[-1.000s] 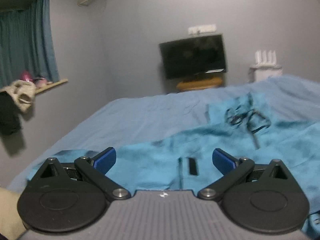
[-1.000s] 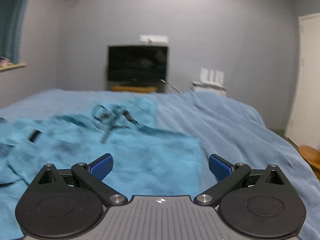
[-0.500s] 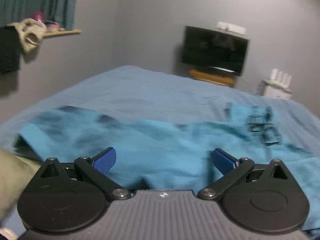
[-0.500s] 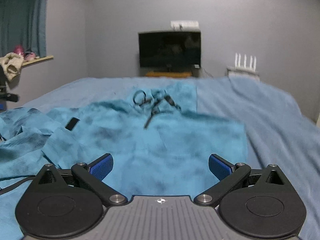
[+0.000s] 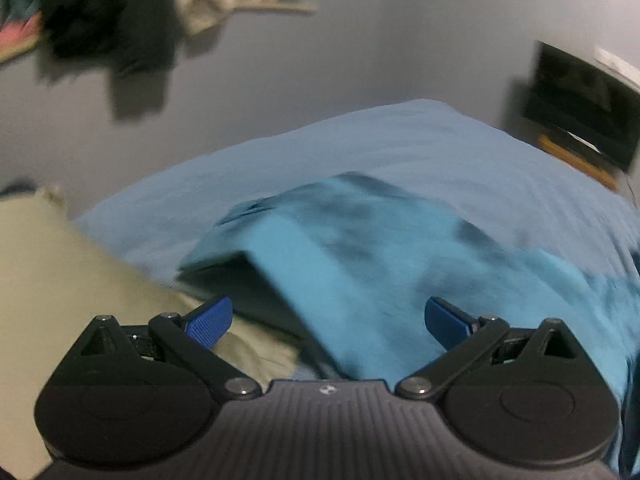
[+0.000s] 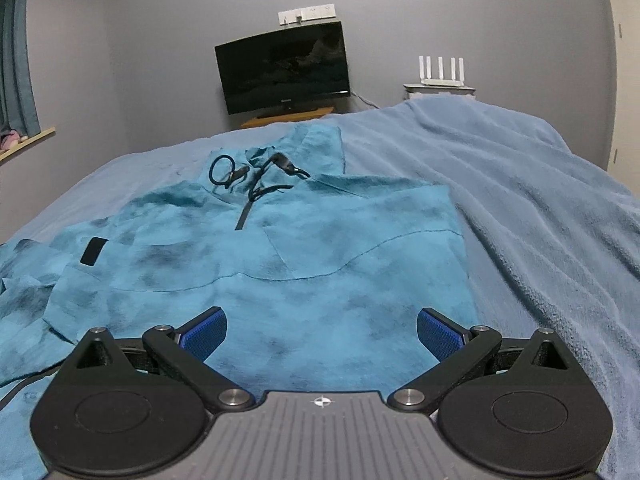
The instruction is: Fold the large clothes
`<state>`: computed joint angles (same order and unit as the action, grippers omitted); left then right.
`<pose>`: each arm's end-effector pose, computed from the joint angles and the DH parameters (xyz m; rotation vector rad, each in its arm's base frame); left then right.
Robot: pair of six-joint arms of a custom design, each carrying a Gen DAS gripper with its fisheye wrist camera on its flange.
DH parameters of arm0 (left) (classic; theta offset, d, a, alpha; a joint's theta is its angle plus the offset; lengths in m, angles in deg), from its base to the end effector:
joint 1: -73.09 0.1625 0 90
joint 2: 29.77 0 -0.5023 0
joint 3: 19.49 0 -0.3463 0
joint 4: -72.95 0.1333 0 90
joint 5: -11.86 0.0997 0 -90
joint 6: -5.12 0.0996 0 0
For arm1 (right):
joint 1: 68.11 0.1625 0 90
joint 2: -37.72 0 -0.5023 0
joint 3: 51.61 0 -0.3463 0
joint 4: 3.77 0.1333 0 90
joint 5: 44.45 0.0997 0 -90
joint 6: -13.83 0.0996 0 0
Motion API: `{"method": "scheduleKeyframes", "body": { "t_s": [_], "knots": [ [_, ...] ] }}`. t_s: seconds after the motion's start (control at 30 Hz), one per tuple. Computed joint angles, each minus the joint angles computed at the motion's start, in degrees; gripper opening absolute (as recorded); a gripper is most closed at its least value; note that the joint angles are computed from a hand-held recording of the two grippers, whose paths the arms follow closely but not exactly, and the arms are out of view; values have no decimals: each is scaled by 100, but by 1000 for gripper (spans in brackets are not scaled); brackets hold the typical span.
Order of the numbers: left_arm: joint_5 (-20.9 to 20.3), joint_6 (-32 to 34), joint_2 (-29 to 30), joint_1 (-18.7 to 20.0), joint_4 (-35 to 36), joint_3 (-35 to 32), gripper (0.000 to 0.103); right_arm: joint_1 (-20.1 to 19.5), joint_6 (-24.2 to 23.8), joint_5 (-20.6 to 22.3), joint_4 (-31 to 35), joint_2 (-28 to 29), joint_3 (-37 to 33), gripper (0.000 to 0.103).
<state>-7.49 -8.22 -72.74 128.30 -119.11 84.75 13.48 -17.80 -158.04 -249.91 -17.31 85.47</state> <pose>-0.1734 -0.6479 0.2414 -0.1422 2.0155 -1.2279 0.0265 -0.4597 0.3020 0.0946 -2.0415 1.2874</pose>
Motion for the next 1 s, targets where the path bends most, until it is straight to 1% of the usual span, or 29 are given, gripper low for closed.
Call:
{"method": "scheduleKeyframes", "body": {
  "t_s": [0.1,0.17,0.2,0.27,0.33,0.37,0.4,0.43,0.5,0.57,0.63,0.67,0.73,0.83,1.0],
  "knots": [
    [-272,-609,-145,296,225,-167,103,9,-39,-131,127,40,-77,102],
    [-544,-901,-191,463,272,-295,103,21,-92,-226,240,77,-135,101],
    [-684,-939,-188,535,183,-347,99,32,-110,-274,278,99,-161,101],
    [-985,-877,-173,632,-70,-426,83,56,-139,-368,327,143,-218,100],
    [-1219,-925,-192,694,53,-511,44,64,-146,-402,365,154,-240,100],
    [-1230,-948,-176,706,263,-608,34,71,-149,-425,372,168,-257,100],
    [-1139,-837,-135,687,316,-675,17,76,-153,-434,377,174,-263,100],
    [-1050,-617,-73,638,222,-721,9,81,-160,-434,377,181,-265,100],
    [-1000,-28,38,517,-318,-729,3,83,-193,-419,386,187,-268,100],
    [-1031,553,150,368,-815,-741,2,77,-226,-387,364,183,-243,99],
    [-1030,1309,288,180,-1257,-825,1,56,-248,-317,351,174,-218,99],
    [-1095,1609,339,96,-1428,-853,1,50,-249,-292,347,167,-203,99],
    [-1279,2028,417,-65,-1658,-900,0,35,-232,-249,362,149,-184,99],
    [-1578,2369,540,-344,-1794,-1004,0,4,-166,-180,379,114,-155,99],
    [-2304,3059,861,-814,-1945,-1292,0,-55,-78,-29,305,105,-104,99]
  ]
}}
